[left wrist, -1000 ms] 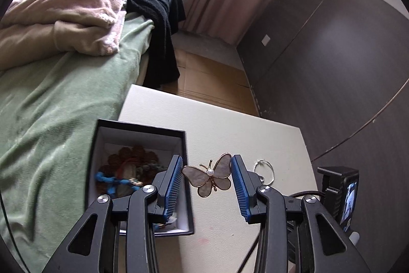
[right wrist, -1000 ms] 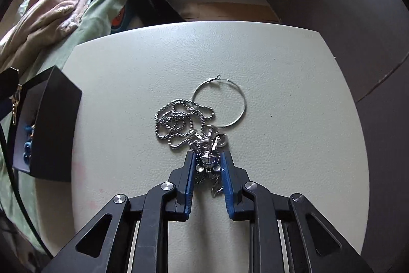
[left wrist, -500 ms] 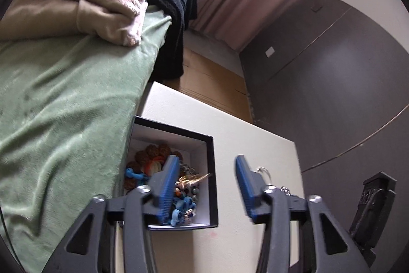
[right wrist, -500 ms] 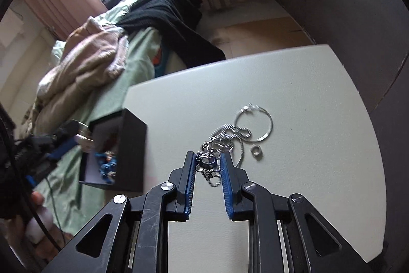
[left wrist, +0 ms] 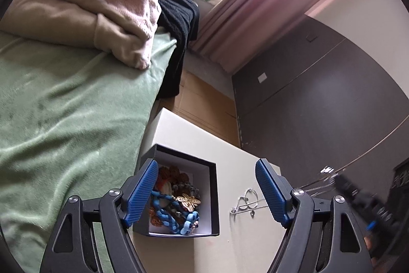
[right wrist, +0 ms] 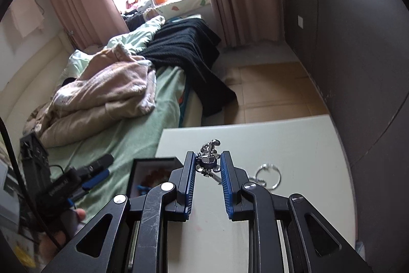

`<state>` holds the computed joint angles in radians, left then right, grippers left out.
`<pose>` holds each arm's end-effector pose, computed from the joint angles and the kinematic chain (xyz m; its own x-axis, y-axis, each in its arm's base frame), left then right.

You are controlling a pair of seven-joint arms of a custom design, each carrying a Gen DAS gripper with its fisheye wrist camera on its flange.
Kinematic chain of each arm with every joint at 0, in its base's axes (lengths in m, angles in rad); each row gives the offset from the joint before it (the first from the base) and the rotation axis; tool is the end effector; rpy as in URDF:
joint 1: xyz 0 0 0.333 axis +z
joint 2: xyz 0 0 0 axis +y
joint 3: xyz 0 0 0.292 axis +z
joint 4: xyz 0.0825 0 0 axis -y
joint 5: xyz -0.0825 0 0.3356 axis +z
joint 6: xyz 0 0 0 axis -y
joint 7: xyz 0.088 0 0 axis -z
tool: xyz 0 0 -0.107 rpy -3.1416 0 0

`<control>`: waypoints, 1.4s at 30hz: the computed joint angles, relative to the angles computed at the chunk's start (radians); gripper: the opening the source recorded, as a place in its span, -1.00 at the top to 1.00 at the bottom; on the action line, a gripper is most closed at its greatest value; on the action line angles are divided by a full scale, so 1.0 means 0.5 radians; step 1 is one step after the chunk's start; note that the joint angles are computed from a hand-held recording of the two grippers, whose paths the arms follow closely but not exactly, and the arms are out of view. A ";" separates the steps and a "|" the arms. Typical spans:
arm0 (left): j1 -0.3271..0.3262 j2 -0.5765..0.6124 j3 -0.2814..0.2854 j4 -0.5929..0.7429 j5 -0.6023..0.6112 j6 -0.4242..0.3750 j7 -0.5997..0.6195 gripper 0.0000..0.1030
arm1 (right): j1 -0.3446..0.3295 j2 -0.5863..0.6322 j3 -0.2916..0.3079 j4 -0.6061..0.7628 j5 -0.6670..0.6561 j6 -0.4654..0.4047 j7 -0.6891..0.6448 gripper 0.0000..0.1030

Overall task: Organize jewelry
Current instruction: 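Carry the butterfly brooch into the box with left while right grasps the silver chain, then lift the silver chain necklace and lower it into the box with the right gripper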

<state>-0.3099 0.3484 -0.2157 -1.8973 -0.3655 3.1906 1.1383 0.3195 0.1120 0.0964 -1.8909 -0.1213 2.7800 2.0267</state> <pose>0.5643 -0.2706 0.4398 0.0506 -0.7797 0.6241 -0.7164 -0.4638 -0.5212 0.5399 0.2416 0.5338 0.1345 -0.9667 -0.2176 -0.7417 0.0474 -0.6691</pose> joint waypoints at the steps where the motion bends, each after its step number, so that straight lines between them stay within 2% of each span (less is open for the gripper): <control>1: 0.016 -0.007 -0.018 -0.011 -0.005 0.011 0.010 -0.53 | 0.004 0.002 0.002 0.035 -0.008 -0.017 -0.005 0.60; 5: 0.177 -0.028 -0.196 -0.057 -0.085 0.068 0.110 -0.53 | 0.054 0.031 -0.006 0.220 -0.172 -0.126 0.068 0.60; 8: 0.243 -0.042 -0.255 -0.085 -0.126 0.097 0.162 -0.53 | 0.116 0.067 -0.020 0.372 -0.367 -0.226 0.180 0.60; 11: 0.305 -0.069 -0.308 -0.126 -0.169 0.125 0.198 -0.53 | 0.150 0.117 -0.009 0.516 -0.423 -0.286 0.201 0.60; 14: 0.439 -0.088 -0.440 -0.171 -0.227 0.165 0.249 -0.53 | 0.186 0.150 -0.012 0.623 -0.488 -0.319 0.239 0.60; 18: 0.510 -0.106 -0.502 -0.202 -0.260 0.193 0.271 -0.53 | 0.244 0.224 -0.012 0.834 -0.553 -0.390 0.249 0.60; 22: 0.621 -0.099 -0.619 -0.229 -0.282 0.259 0.256 -0.53 | 0.305 0.312 -0.018 1.046 -0.597 -0.458 0.241 0.60; 27: 0.640 -0.101 -0.625 -0.243 -0.213 0.279 0.190 -0.53 | 0.392 0.440 -0.040 1.328 -0.637 -0.556 0.200 0.60; 30: 0.718 -0.094 -0.696 -0.259 -0.169 0.290 0.159 -0.53 | 0.423 0.505 -0.058 1.446 -0.625 -0.602 0.170 0.60; 34: 0.726 -0.091 -0.693 -0.261 -0.123 0.293 0.113 -0.53 | 0.444 0.555 -0.081 1.504 -0.610 -0.630 0.148 0.60; 42: 0.722 -0.087 -0.663 -0.272 -0.053 0.306 0.035 -0.53 | 0.376 0.601 -0.067 1.403 -0.469 -0.558 0.102 0.60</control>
